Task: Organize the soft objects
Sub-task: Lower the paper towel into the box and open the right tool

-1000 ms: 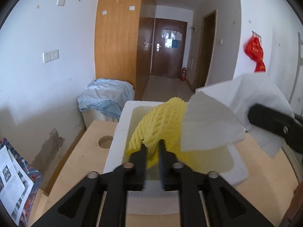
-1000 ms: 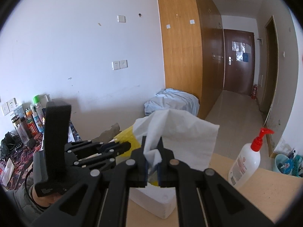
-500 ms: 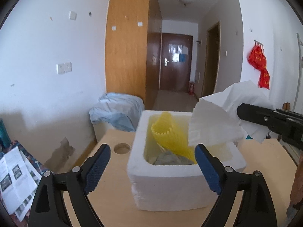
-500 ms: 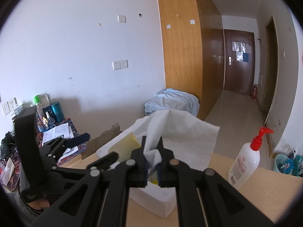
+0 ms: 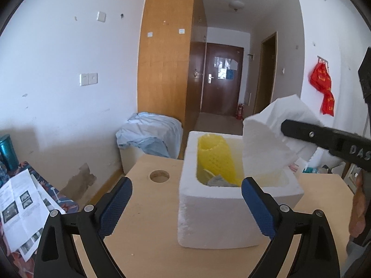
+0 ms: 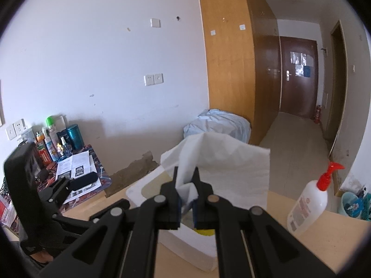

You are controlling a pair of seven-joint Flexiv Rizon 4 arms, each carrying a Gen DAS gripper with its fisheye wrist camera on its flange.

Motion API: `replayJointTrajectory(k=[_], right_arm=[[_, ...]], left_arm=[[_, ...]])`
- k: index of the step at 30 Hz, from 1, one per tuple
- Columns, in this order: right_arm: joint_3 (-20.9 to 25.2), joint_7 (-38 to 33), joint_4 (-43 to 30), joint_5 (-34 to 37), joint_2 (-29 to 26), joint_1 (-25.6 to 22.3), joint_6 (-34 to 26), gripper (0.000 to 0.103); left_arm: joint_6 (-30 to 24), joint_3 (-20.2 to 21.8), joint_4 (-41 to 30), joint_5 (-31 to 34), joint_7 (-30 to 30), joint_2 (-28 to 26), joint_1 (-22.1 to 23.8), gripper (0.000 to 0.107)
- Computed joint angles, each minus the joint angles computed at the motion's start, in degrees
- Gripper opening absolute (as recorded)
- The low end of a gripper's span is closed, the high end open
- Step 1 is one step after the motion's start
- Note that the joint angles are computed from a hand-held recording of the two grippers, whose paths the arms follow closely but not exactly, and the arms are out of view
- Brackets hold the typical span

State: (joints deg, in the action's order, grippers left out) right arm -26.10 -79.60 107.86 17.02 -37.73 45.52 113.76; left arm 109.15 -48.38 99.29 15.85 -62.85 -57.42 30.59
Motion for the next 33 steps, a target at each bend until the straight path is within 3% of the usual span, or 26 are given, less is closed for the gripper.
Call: replayJointTrajectory(k=[10,16,19,28,29,31,33], right_arm=[[6.73,6.29,-5.26,-8.39,-2.86,-8.27,-7.70,0.009],[4.08,11.20,-4.79,-12.71,-2.61,-7.01,-11.27,0.009],[5.03,13.48,-5.45,-15.51,-2.78,-8.36,-13.56,0.009],[5.93,17.74,-3.35,-20.06,-2.28,-10.04,-12.08,0.009],[5.99,17.83,-3.15,-20.32,-2.11,-10.06,-11.91,0.012],[4.96,17.95,-2.68,-20.50,-2.03,-9.19,-11.61,0.025],[2.89,18.73,-2.53,-20.27,-2.21,-7.44,-12.84,0.066]], left_arm=[[-0.98,-0.31,-0.80,-0.56,0.05,-0.63,0.51,0.095],[-0.75,-1.04,-0.48,-0.67,0.33,-0.80,1.38,0.095],[-0.16,-1.36,-0.06,-0.78,0.07,-0.85,1.71,0.095],[-1.37,-1.11,-0.38,-1.24,0.15,-0.62,1.59,0.095],[-1.76,-0.90,-0.53,-1.60,0.21,-0.48,1.38,0.095],[-2.24,-1.26,-0.66,-1.91,0.59,-0.80,1.53,0.095],[-2.17,-1.23,-0.71,-2.31,0.99,-0.77,1.43,0.095]])
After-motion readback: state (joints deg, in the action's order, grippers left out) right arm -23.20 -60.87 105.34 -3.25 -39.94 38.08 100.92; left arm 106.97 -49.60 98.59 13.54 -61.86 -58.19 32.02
